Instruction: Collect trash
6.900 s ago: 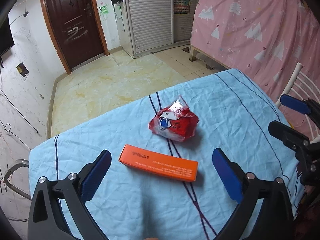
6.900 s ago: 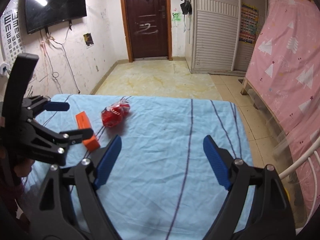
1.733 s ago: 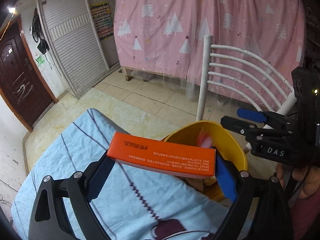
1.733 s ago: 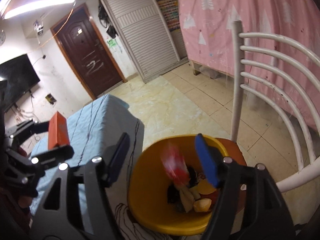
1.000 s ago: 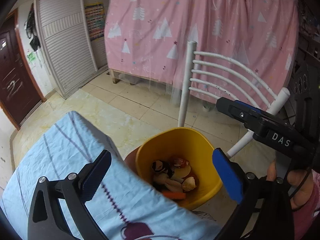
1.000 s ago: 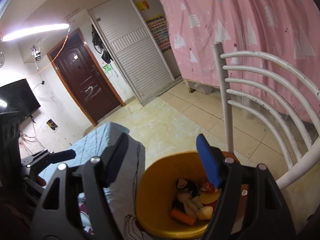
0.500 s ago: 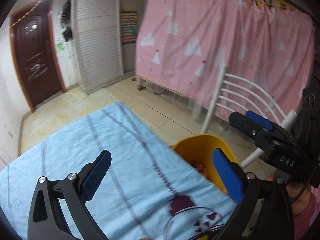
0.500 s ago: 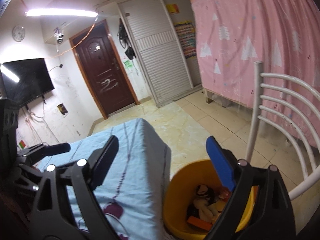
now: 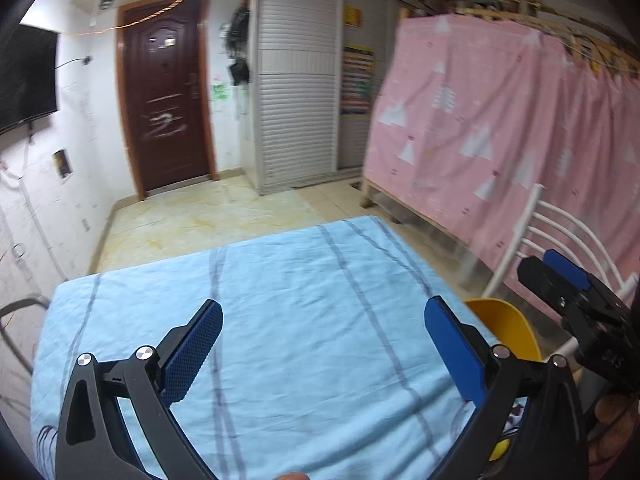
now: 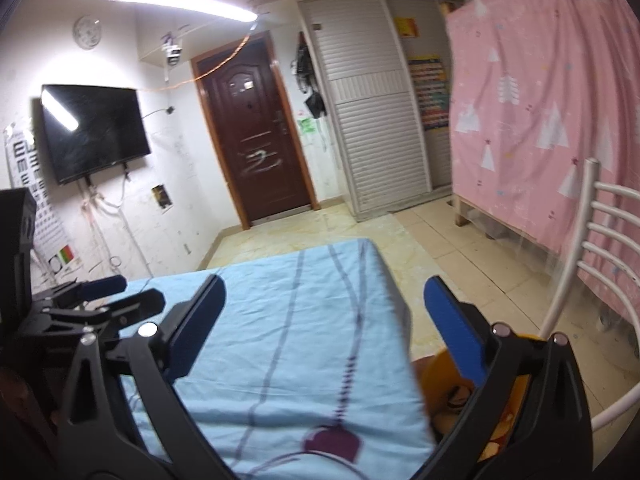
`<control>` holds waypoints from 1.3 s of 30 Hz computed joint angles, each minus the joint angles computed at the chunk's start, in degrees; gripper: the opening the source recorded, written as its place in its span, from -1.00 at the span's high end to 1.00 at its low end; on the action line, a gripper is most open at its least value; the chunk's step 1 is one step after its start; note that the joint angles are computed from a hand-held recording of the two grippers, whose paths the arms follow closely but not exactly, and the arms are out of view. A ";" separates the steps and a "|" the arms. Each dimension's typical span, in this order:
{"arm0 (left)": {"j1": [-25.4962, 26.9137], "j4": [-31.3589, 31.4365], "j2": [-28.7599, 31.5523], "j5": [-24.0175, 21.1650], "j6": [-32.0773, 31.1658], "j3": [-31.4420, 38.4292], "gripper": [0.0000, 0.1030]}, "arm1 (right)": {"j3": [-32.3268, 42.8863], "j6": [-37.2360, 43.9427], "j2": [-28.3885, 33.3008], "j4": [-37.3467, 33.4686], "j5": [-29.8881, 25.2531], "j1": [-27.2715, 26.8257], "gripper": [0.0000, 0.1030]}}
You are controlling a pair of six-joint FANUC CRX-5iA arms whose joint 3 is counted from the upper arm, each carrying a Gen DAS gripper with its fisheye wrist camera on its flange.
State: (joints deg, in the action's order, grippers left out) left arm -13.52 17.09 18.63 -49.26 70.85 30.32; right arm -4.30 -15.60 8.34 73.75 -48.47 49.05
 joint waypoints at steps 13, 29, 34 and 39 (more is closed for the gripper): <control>5.69 -3.11 -4.37 1.24 5.86 -4.23 -0.80 | 12.16 11.80 8.45 -4.60 3.01 2.06 -0.88; 8.15 -2.45 -5.56 2.18 6.59 -6.12 -0.80 | 19.12 18.71 12.44 -8.44 2.34 3.09 -0.88; 8.39 -2.47 -6.06 2.57 6.43 -6.67 -0.80 | 19.56 19.18 12.78 -8.46 2.41 3.14 -0.88; 8.62 -2.72 -6.35 2.72 6.57 -6.77 -0.80 | 20.09 19.77 13.17 -8.62 2.51 3.23 -0.88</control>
